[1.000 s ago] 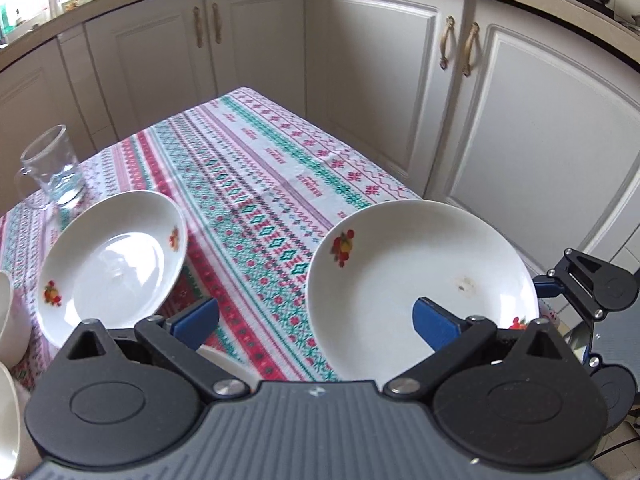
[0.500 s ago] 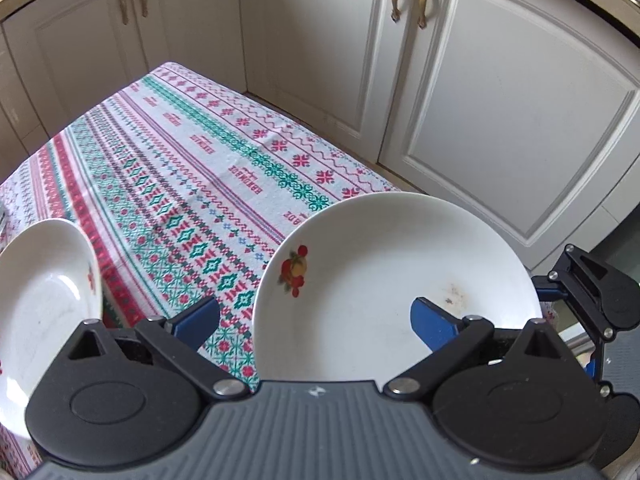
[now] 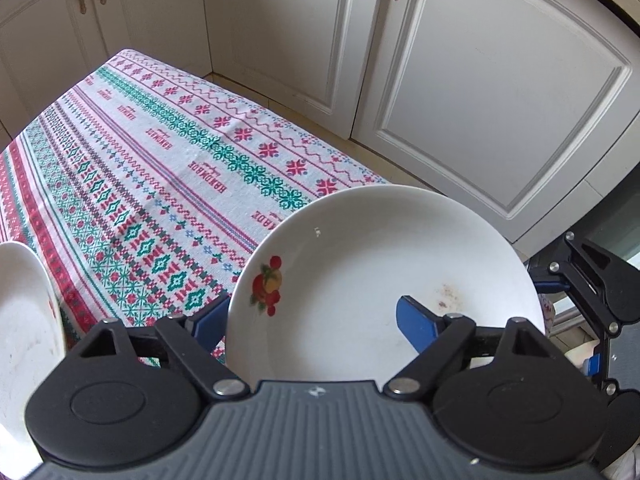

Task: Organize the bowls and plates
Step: 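Raise the stained plate with the left gripper, tilting it up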

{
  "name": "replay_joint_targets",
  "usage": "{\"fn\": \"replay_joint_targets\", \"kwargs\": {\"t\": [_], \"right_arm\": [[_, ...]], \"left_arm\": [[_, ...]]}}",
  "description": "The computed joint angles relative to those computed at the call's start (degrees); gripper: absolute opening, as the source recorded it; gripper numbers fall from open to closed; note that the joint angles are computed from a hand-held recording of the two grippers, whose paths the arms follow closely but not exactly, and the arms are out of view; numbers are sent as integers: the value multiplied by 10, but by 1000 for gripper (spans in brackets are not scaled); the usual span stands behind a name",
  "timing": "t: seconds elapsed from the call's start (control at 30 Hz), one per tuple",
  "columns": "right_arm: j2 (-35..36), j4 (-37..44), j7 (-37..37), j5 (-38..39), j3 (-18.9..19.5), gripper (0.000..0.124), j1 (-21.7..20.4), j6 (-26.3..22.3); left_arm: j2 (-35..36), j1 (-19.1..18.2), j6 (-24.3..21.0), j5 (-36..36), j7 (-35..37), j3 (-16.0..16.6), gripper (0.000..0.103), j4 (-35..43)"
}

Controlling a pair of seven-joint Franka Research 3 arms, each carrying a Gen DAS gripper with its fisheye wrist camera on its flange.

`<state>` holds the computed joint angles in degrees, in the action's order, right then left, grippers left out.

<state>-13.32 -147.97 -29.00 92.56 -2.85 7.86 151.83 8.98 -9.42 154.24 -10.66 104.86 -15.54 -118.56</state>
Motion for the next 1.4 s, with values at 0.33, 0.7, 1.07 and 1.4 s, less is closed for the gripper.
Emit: {"fn": "replay_joint_targets", "kwargs": {"t": [0.33,0.7,1.07,1.4], "right_arm": [[3,3,-2,-16,-3,103,-2,-11],[6,9,20,-41,-2,103,-2,-8],[-2,14,61,-88,-1,103,12,13],[40,67,82,-125,1,103,20,4]], "left_arm": [[22,16,-65,-30,62,-5,79,43],[34,18,-93,-49,78,-4,79,62],[18,23,-77,-78,93,-5,77,49],[22,33,-54,-92,102,5,77,59]]}}
